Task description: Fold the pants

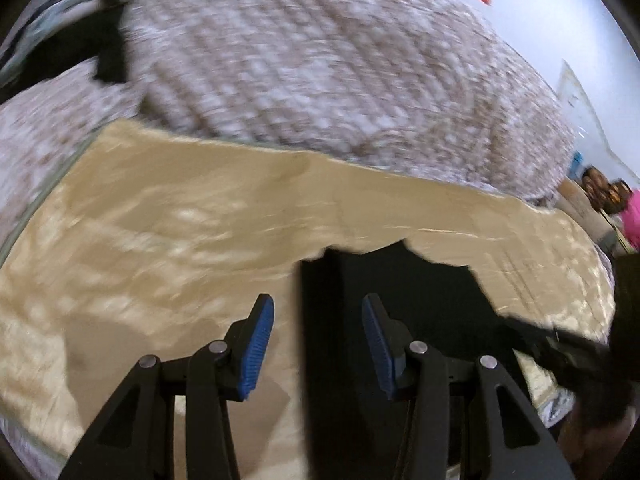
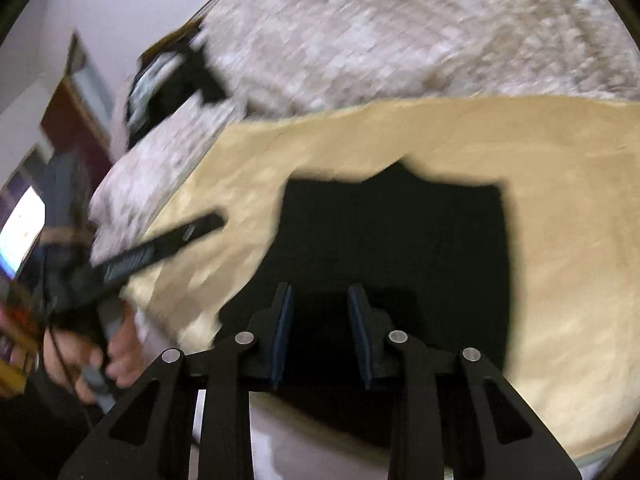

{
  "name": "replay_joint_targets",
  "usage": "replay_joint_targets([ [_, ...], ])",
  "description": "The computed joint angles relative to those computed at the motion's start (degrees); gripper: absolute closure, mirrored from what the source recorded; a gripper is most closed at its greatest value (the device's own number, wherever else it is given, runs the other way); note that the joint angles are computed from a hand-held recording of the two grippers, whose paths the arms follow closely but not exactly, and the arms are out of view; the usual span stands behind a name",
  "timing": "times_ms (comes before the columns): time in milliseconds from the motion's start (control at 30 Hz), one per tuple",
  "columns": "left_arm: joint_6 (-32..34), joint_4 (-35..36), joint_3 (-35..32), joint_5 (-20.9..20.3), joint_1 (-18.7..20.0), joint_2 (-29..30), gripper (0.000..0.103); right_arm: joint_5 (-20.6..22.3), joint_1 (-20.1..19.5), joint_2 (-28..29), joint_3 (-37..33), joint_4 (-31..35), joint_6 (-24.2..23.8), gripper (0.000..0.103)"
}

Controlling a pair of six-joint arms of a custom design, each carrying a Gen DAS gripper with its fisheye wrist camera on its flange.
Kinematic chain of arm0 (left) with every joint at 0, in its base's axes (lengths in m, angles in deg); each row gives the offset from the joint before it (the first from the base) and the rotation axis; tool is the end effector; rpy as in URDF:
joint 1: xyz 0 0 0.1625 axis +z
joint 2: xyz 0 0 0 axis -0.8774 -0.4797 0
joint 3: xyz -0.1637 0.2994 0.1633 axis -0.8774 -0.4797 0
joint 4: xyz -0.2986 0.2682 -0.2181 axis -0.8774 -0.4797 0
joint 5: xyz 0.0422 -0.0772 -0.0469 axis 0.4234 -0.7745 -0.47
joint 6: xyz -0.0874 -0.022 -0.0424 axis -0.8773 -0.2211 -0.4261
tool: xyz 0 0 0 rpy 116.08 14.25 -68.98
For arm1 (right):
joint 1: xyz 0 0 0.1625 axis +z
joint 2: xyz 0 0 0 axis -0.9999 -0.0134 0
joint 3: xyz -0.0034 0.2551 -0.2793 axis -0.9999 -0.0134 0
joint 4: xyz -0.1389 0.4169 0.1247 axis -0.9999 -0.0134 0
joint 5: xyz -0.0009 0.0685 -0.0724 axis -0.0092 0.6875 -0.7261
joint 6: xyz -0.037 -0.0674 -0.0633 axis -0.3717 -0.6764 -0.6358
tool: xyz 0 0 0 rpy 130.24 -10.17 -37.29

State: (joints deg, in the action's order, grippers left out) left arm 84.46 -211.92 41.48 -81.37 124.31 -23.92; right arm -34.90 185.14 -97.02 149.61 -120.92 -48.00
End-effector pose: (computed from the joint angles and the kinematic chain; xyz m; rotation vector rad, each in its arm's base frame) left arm -0.1306 -0.6829 0.1368 0.4636 2.3856 -1.0454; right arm 0.1860 -0.7127 0.1396 0.4567 -2.8138 0.5217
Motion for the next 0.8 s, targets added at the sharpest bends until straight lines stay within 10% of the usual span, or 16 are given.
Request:
replay_joint_targets([
  [267,4.6,11.4,-13.6,-1.2,0.7,9.9,0.054,-10.1,-1.1,7.5,-14.5,7.2,-1.5,0.074],
  [467,3.1,8.1,-10.6,0.3,1.8,9.6,0.054,-13.5,-2.4,14.6,-22.1,10.7,-4.9,0.078],
  [800,3.2,5.0,-9.9,0.1,1.9,9.7,0.052,-10.9,-3.0,12.4,-18.7,5.3,-4.3,0.081],
])
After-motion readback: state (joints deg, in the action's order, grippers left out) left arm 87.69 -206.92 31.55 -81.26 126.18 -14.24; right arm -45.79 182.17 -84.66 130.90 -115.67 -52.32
